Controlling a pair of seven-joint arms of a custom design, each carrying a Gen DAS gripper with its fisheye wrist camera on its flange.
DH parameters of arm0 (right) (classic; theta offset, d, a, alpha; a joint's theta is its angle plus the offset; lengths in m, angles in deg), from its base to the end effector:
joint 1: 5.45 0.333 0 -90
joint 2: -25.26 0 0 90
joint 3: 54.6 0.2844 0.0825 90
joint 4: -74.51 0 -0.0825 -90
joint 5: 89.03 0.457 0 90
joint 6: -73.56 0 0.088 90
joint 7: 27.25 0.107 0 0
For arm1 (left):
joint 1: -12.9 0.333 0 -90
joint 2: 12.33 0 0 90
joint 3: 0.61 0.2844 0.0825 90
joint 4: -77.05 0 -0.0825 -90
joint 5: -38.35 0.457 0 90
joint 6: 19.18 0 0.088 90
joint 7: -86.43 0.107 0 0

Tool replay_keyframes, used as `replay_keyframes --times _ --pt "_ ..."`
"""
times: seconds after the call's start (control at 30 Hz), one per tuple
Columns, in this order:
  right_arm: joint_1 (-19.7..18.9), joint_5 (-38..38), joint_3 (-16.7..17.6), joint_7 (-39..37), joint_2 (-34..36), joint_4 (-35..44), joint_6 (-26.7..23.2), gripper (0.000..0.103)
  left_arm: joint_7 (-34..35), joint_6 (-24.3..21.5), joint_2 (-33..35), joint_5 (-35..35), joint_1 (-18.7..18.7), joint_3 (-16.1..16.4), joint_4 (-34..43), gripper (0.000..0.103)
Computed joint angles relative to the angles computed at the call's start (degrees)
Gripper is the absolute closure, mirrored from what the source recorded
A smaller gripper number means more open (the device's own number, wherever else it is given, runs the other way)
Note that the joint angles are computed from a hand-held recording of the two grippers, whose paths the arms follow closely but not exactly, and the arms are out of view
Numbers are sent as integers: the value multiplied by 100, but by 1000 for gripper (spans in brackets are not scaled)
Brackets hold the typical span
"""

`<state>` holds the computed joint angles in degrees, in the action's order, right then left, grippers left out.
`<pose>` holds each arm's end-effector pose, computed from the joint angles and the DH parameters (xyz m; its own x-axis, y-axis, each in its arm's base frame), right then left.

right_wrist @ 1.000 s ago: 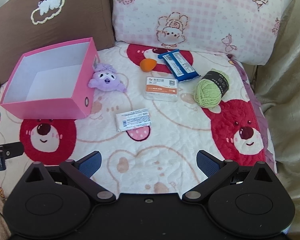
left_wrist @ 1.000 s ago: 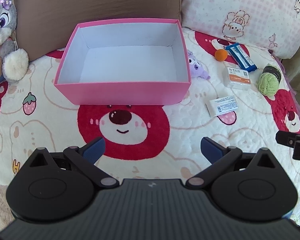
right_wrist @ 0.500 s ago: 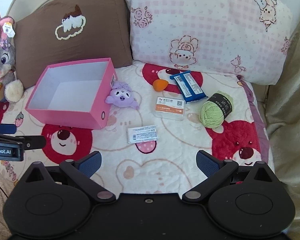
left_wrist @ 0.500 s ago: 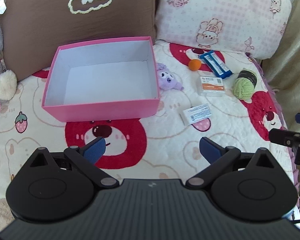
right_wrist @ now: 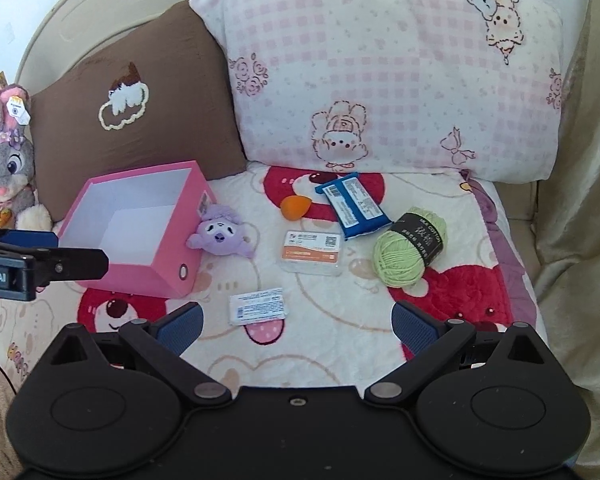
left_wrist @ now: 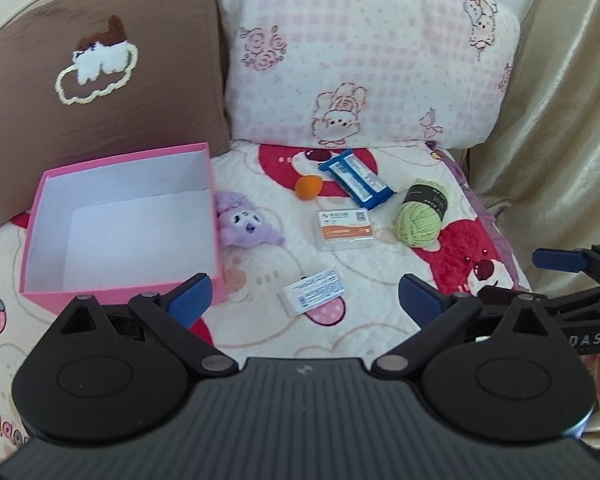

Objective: Organize objects
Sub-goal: 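Move the left tool to the green yarn ball and close around it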

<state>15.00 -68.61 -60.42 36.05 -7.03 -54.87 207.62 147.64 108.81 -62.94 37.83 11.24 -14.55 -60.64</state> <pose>0.5006 0.1292 0.6101 0.5584 -0.8222 -0.1105 -0.6580 -0.3579 -0.6625 0.4078 -0.1374 0.6478 0.1930 -0.9697 0.1497 -0.7282 -0.2438 -0.6405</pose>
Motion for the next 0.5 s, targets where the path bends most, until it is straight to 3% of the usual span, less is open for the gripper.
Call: replay_keyframes --times 0.2,0.33,0.5 --pt "-38 -206 -34 -424 125 -211 593 6 268 658 839 -284 -245 49 394 1" --pt "-114 -200 -30 -318 263 -331 888 6 700 1089 1446 -719 -531 283 630 1" --pt "-147 -307 -47 -386 512 -434 1440 6 807 1569 2039 -618 -422 118 841 1"
